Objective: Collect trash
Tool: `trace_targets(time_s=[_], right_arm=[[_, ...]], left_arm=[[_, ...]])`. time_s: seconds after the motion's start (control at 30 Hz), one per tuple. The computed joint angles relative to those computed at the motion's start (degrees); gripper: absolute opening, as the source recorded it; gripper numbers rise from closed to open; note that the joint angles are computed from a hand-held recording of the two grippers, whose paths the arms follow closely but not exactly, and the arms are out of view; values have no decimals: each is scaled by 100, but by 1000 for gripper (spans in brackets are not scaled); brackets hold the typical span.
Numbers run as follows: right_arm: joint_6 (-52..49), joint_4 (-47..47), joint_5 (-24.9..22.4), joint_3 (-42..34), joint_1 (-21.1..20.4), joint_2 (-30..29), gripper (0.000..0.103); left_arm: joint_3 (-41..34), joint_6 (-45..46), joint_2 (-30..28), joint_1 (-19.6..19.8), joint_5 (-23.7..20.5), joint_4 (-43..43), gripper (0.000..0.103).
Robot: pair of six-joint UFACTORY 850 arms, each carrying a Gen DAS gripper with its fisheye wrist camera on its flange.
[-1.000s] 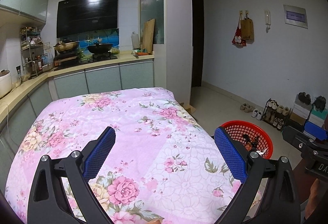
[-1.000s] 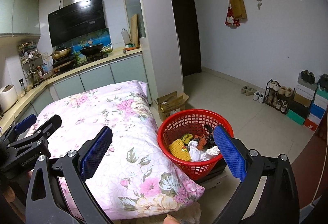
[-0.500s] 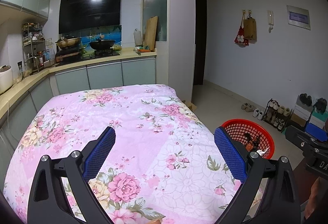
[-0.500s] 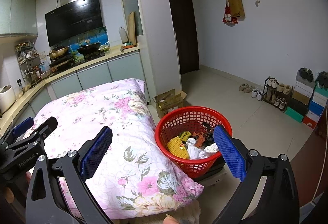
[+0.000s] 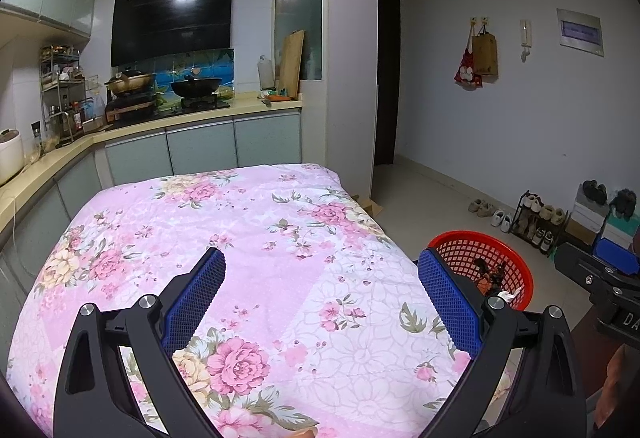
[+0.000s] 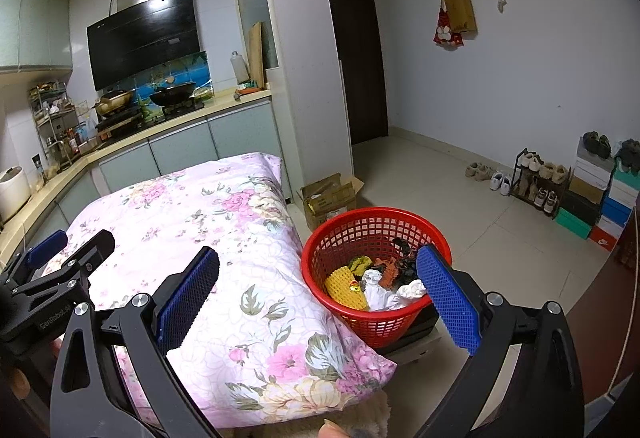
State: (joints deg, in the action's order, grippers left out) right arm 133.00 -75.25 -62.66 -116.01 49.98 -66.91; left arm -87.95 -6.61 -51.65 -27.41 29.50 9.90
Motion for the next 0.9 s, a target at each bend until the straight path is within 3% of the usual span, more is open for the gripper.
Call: trace_targets(time_s=[0.9], right_arm=[[-20,11,9,-4,0,3,96]], left_arm=[[26,77,26,8,23,-95,94]])
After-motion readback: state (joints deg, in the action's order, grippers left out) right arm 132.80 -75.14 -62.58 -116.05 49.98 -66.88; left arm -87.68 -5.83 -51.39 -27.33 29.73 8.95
